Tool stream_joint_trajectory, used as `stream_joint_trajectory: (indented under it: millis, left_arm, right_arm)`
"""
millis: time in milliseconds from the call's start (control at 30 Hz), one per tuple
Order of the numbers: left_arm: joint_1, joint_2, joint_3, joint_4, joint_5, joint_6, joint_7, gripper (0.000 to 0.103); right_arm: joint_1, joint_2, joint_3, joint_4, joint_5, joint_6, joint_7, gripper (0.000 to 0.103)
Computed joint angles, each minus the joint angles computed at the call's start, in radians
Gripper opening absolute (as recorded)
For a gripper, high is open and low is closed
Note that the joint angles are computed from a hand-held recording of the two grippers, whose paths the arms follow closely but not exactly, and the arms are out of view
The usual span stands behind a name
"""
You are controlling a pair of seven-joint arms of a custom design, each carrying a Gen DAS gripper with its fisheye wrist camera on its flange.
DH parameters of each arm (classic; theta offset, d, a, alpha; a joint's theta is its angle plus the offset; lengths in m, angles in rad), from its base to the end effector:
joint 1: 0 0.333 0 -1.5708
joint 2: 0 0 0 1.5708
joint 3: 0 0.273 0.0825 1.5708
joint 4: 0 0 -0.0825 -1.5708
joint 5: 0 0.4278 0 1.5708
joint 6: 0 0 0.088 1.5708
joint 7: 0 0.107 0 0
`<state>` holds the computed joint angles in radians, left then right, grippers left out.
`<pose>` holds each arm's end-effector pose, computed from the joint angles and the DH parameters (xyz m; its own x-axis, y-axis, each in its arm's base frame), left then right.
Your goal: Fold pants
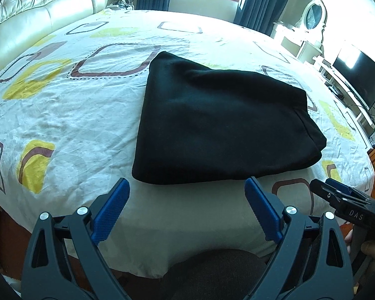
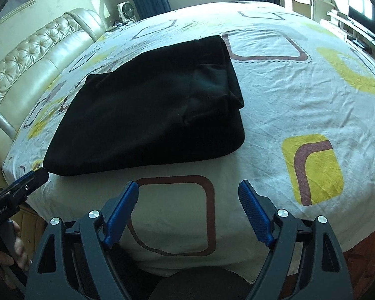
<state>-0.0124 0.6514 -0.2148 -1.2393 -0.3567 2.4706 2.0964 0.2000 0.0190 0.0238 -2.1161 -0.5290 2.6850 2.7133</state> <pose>0.7831 -0.1348 0.4105 -0.4833 -0.8618 0.1540 -0.7177 0.2893 -0.6334 0.6028 0.1536 0.3964 -0.4177 -0.8853 -0.2044 -0.6907 0.4555 -0.5616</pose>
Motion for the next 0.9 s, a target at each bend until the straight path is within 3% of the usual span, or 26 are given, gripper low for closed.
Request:
stream_joint_trajectory:
  millis: [133,367,900]
  left_arm:
    - [-0.009,-0.001,0.009,-0.005,0.009,0.028,-0.026,0.093]
    - [-0.014,0.000,0.014,-0.008,0.029,0.033,-0.070,0.093]
    - [-0.014,-0.019,0.003,-0.040,0.015,0.083,-0.030,0.093]
  right_arm:
    - [0.008,0.017,0.003,0.026,-0.013,-0.031,-0.007,0.082]
    - [0.006,0.004,-0.002,0.015,-0.113,0.012,0.089,0.082]
    - [0.016,0.021,0.002,0.028,-0.027,-0.007,0.028,0.082]
